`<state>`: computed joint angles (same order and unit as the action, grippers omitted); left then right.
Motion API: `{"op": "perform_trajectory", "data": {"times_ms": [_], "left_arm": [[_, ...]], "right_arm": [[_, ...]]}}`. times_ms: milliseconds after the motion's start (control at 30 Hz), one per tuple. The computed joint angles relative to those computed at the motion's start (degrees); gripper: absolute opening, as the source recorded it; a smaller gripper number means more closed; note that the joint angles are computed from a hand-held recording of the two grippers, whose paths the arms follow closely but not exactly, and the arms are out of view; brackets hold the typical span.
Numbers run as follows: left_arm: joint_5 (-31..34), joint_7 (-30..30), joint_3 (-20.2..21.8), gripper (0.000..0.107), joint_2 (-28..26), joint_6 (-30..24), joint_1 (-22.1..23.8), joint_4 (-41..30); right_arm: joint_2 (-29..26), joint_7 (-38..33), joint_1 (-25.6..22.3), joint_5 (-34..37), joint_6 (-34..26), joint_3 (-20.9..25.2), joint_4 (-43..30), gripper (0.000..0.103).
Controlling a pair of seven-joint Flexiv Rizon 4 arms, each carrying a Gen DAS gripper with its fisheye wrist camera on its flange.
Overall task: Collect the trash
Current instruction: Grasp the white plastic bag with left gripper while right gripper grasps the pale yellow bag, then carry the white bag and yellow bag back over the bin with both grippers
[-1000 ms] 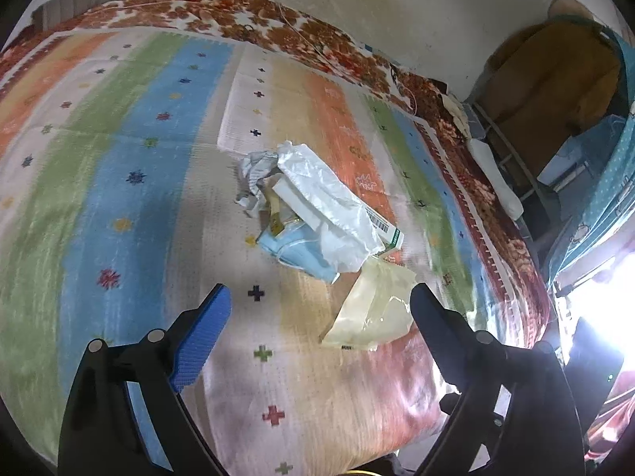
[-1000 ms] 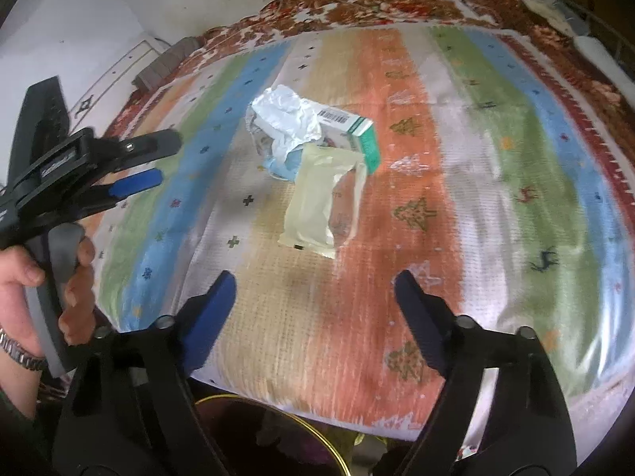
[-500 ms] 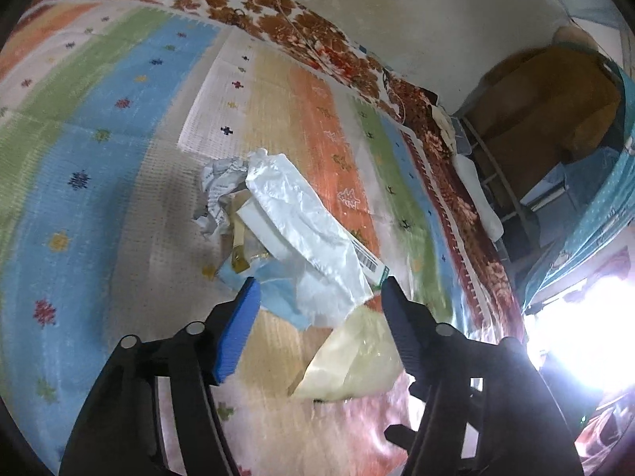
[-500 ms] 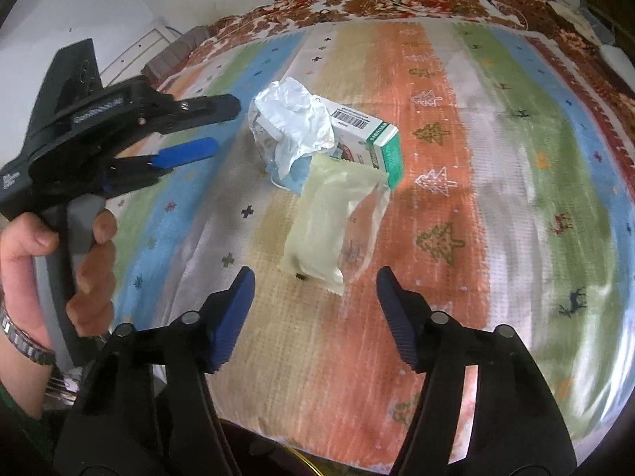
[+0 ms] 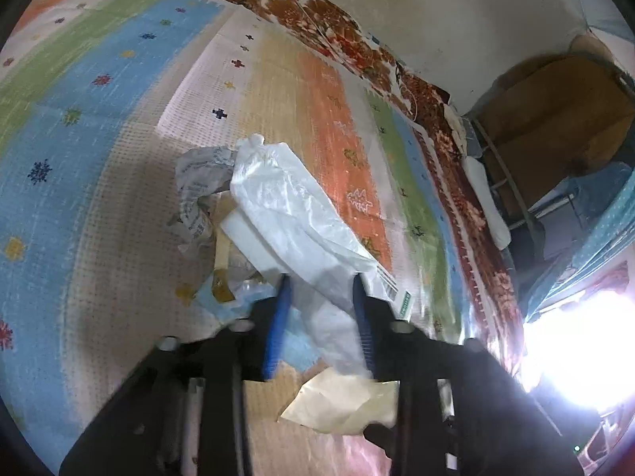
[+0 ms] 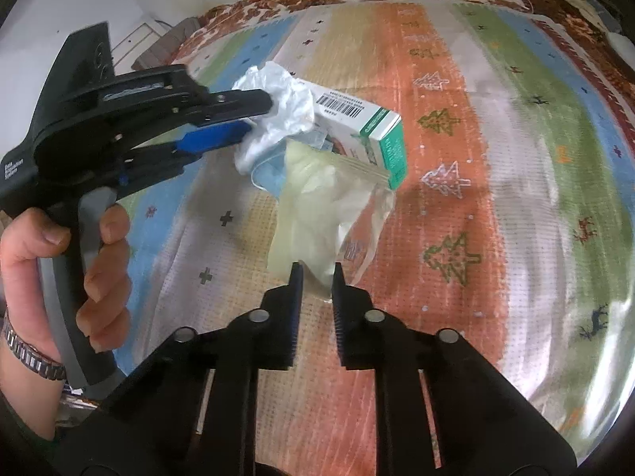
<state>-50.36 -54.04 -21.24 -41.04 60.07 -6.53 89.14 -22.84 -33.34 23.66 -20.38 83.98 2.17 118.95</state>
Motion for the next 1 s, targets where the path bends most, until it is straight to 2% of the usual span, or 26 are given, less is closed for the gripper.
{"op": "perform_trajectory", "data": {"times_ms": [67, 100, 333, 500, 600, 733, 1000], "left_arm": [[-0.16, -0.28, -0.11, 0.003, -0.29, 0.48, -0.16, -0.17], [-0.35, -0.18, -0.31, 0.002, -0.32, 0.91, -0.19, -0.12], [0.24, 1.38, -0.35, 0.000, 1.47, 2.32, -0.09, 0.78], [0.53, 1.45, 0.39, 0.000, 4.01, 2.32, 0.05, 2.30], [0.26, 2.12, 0.71, 0.000, 5.91, 2.38, 0.19, 3.83], [-2.65, 4.55, 0.54, 0.000, 9.21, 2.96, 0.78, 7.09], [-9.64, 10.23, 2.71, 0.000, 15.67, 2.12, 0.02, 12.49]], "right_arm": [[-0.30, -0.26, -0.51, 0.83, 0.68, 0.66, -0.17, 0.005], [-0.25, -0.15, -0.15, 0.62, 0.67, 0.22, -0.17, 0.005], [1.70, 1.85, 1.89, -2.44, -1.97, -2.34, 0.52, 0.004], [3.57, 4.11, 1.66, -5.22, -3.65, -1.82, 1.36, 0.003], [5.27, 6.26, 2.60, -9.38, -4.56, -2.67, 2.25, 0.003], [7.04, 8.01, 1.98, -12.59, -7.72, -1.01, 2.09, 0.003], [10.05, 13.09, 0.96, -17.75, -8.81, 1.47, 3.10, 0.003]]}}
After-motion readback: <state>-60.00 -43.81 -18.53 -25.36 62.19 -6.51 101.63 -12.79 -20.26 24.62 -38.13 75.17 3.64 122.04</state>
